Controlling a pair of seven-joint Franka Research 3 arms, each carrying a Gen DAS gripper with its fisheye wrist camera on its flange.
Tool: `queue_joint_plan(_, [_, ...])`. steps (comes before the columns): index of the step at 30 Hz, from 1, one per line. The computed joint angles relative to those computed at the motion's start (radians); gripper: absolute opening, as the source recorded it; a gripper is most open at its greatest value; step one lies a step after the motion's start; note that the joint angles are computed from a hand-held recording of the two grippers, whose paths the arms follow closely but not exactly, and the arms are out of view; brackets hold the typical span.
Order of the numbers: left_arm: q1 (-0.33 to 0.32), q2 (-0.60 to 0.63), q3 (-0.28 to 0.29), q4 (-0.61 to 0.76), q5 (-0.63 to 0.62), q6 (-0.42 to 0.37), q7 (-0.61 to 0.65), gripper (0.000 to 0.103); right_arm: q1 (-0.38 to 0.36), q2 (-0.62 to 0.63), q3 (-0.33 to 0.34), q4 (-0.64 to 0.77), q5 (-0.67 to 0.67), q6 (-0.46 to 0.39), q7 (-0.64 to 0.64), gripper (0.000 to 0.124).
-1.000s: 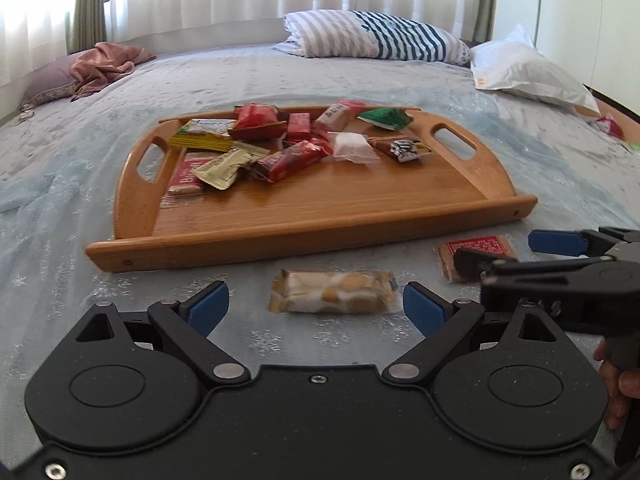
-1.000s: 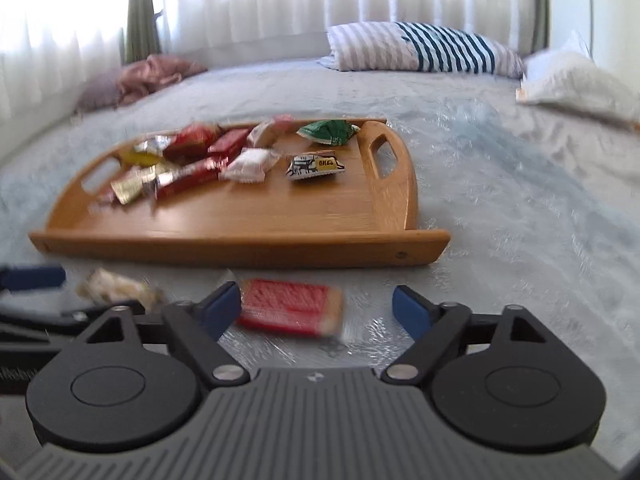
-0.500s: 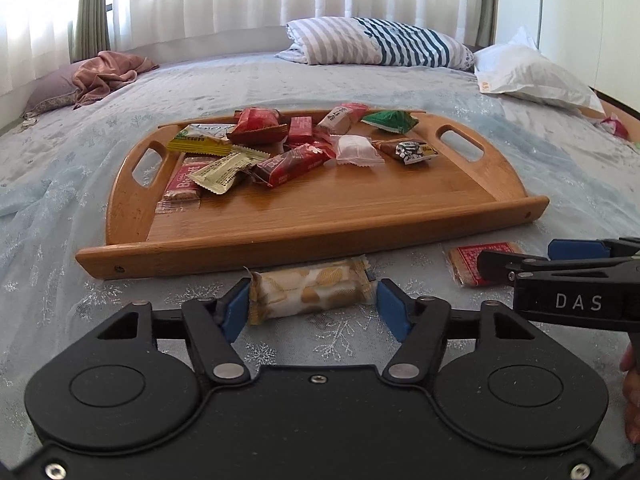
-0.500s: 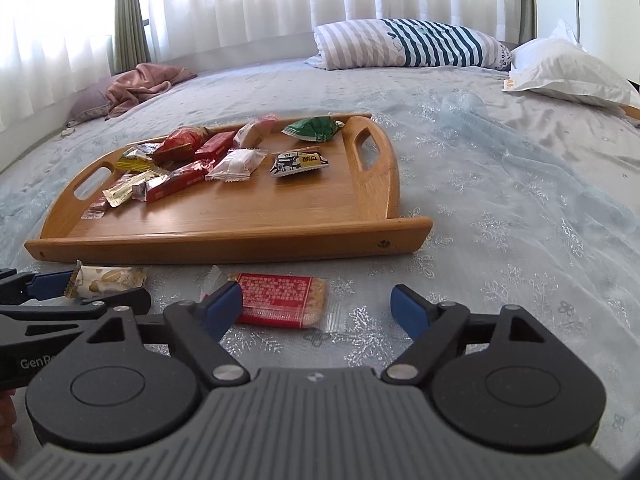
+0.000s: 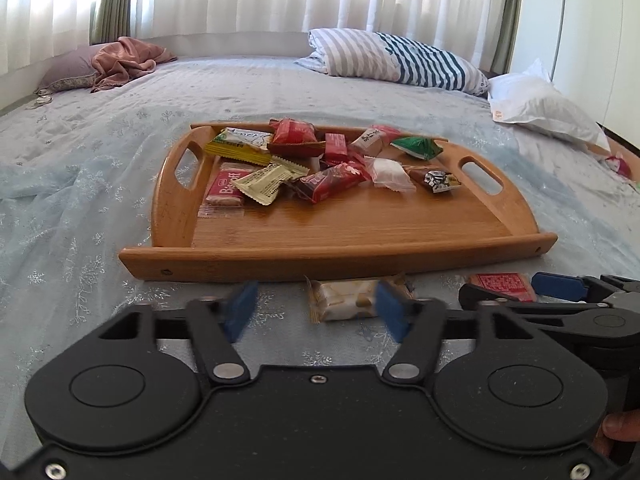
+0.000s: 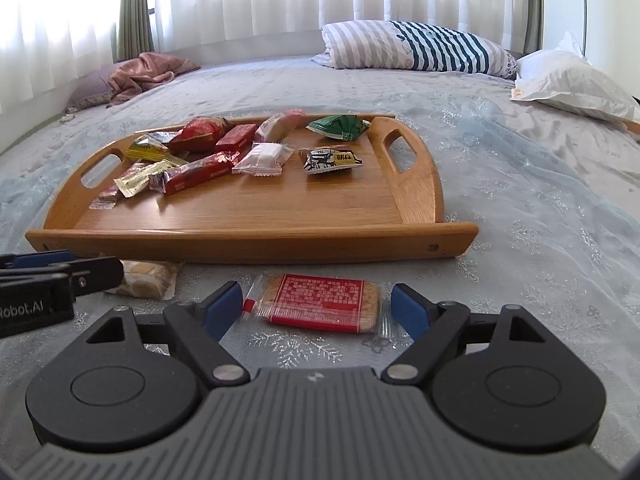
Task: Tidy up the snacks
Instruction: 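Grasp cookie bar with left tool while right tool grasps red biscuit pack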
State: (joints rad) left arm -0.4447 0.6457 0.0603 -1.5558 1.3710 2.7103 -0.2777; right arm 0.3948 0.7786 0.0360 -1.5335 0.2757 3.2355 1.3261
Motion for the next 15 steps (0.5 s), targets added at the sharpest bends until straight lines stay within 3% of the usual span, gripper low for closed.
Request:
queue_joint_plan(2, [0.0,0.014,-0.002,0.019,0.009,0.019,0.016,0.075,0.019,0.004,-0.025,0.007,0.002,-0.009,0.009,0.079])
queue_joint_plan(5, [-0.006,0.036,-0.002,0.052,-0.009,0.022,0.037,0.076,-0.004,0.001,0.0,0.001,-0.001,-0.004,0.0,0.07])
queue_joint_plan(15, [-0.022,0.114,0.01,0.146,-0.185,-0.016,0.189,0.077,-0.154,-0.015,0.168,-0.035,-0.004,0.028,-0.066,0.067])
